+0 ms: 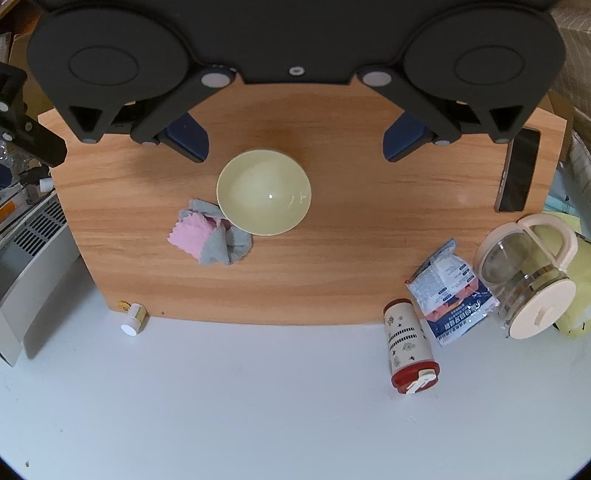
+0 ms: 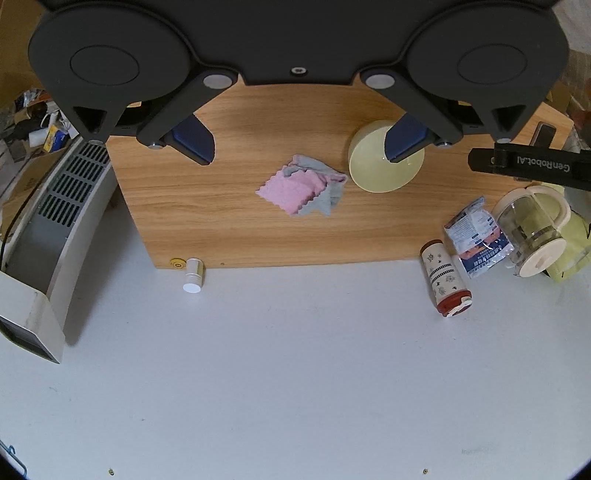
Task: Clean bowl
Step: 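Move both tools toward the pale bowl and the grey-pink cloth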
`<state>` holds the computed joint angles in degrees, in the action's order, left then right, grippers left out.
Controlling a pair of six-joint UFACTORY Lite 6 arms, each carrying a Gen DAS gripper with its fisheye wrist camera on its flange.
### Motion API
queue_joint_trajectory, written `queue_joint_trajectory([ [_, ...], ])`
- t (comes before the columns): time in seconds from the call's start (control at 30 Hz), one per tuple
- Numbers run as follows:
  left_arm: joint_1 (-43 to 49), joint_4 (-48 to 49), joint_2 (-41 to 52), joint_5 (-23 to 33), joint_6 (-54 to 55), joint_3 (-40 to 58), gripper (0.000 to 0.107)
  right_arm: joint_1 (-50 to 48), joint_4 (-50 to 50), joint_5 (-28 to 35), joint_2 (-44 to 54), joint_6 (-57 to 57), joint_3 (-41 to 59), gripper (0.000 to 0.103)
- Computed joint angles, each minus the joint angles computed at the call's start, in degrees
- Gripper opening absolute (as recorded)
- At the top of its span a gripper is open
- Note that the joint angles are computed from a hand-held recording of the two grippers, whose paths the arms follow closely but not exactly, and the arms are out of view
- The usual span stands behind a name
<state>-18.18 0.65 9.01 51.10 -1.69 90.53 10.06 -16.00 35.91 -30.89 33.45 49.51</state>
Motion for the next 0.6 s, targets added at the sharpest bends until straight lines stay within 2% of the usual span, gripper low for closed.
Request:
queue_joint_trajectory([
  [0.17, 0.22, 0.48, 1.69, 0.3, -0.16, 1.92, 0.103, -0.88, -2.93, -1.33, -0.94, 2.48, -0.37, 0.1],
  [0.27, 0.74, 0.11, 3.1, 1.04, 0.29, 3.33, 0.103, -2.83, -0.85, -2.35, -0.92, 1.43, -0.56, 0.1],
  [0.6, 1.36, -0.19, 6.54, 2.19, 0.49, 7.8, 0.103, -3.77, -2.87, -4.48, 0.24, 3.72, 0.4, 0.101],
])
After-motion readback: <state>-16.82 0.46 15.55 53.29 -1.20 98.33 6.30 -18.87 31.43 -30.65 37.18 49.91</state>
